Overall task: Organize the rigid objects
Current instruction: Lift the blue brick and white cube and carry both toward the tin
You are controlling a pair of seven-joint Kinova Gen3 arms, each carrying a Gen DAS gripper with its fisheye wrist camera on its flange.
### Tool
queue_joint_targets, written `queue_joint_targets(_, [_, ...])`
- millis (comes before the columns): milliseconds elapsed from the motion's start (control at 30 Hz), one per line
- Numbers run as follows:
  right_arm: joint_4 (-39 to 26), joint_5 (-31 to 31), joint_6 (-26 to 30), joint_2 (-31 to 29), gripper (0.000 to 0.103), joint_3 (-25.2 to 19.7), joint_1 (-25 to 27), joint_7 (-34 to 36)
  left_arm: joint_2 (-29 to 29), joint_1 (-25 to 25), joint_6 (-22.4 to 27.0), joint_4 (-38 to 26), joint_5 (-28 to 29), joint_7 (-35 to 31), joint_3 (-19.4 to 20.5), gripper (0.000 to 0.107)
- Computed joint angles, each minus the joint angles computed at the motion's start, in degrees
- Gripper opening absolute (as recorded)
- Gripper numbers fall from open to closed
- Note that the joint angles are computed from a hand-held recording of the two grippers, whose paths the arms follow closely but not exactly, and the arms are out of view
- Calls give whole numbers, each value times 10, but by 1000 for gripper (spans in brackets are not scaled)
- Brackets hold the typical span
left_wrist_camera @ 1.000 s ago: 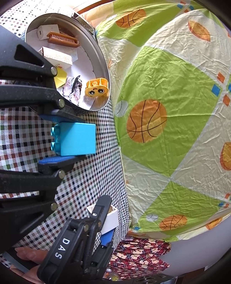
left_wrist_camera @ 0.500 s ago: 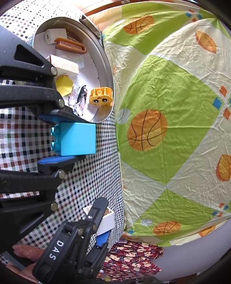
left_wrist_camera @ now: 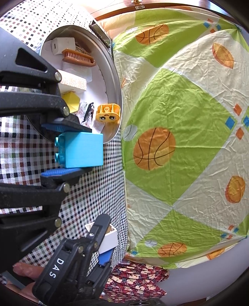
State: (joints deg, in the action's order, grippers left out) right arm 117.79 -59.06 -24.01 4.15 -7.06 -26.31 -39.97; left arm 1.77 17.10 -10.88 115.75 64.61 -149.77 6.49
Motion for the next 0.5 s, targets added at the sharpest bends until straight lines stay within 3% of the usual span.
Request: queue_joint_targets(500, [-5,1,7,4,52,0,-9,6,-14,-18,-8,18,-54,63,7,30])
